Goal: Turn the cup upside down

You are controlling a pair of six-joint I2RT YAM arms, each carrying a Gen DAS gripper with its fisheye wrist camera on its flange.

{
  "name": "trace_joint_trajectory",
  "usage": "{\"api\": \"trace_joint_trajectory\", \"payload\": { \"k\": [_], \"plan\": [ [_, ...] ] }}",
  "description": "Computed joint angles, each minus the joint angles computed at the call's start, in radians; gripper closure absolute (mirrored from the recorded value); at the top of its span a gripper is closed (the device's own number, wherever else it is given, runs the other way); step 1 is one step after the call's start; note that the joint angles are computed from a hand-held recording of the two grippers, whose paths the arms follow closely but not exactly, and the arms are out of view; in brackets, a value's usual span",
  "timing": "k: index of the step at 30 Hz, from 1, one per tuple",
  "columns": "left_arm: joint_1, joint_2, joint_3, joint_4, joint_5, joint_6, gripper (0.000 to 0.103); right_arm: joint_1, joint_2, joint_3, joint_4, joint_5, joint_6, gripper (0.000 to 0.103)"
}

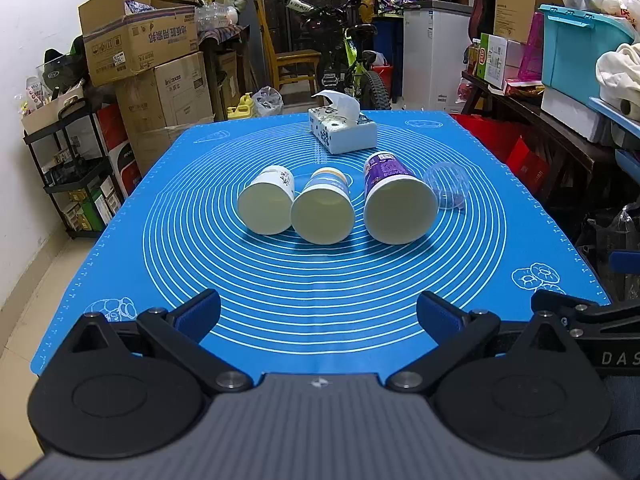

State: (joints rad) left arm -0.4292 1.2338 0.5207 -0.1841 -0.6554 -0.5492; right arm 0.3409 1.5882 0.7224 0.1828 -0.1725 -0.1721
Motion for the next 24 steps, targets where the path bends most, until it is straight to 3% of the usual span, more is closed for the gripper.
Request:
{"api": "trace_joint_trajectory", "payload": {
  "k": [24],
  "plan": [
    [-0.036, -0.019, 0.009, -0.034, -0.026, -0.021, 0.0, -0.003, -0.002, -0.007, 0.006, 0.0, -0.002, 0.002]
  ]
}}
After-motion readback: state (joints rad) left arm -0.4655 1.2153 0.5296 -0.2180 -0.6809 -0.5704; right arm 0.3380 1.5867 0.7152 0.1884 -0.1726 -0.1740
